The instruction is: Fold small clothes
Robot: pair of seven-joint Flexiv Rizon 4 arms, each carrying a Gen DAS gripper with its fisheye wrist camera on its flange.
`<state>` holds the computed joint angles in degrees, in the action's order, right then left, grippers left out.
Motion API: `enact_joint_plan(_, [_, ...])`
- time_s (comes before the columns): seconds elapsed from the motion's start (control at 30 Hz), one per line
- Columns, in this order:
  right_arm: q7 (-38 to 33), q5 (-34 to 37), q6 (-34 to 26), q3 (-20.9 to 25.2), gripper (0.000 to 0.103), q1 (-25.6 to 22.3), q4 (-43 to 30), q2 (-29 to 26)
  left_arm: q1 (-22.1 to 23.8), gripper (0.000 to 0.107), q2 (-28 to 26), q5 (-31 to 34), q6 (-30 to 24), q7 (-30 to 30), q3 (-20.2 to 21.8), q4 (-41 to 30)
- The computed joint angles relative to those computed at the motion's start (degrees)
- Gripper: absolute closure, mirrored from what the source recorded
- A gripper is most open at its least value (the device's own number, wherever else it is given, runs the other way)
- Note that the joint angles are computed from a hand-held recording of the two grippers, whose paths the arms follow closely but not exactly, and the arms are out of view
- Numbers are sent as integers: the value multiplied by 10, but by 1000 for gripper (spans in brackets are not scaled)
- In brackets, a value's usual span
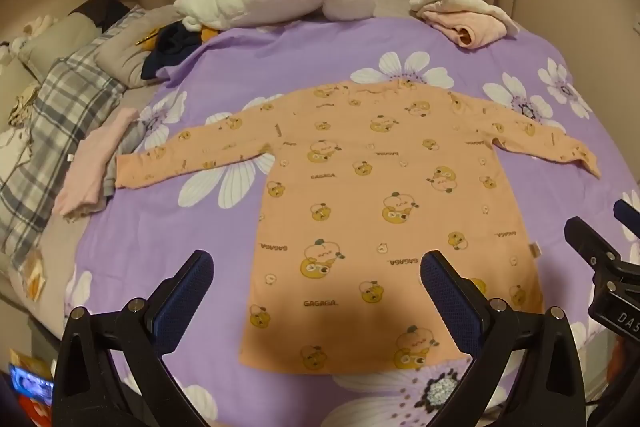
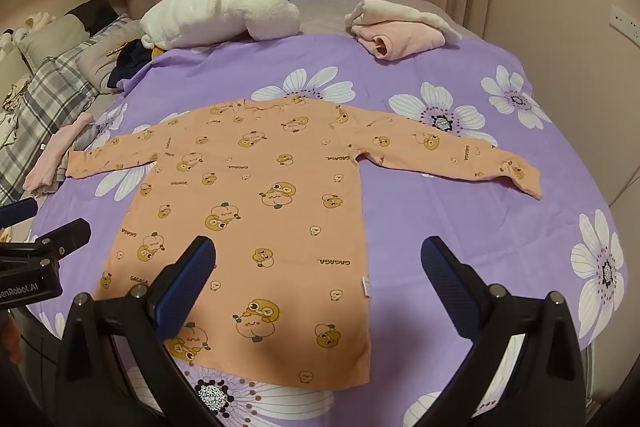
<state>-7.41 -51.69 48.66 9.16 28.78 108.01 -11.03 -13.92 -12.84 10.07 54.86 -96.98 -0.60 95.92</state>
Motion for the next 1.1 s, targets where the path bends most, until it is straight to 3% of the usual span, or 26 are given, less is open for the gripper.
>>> enact_joint_plan(1.1, [3, -1, -1, 0, 0, 2, 0, -1, 1, 5, 1, 1, 0, 2, 0, 2])
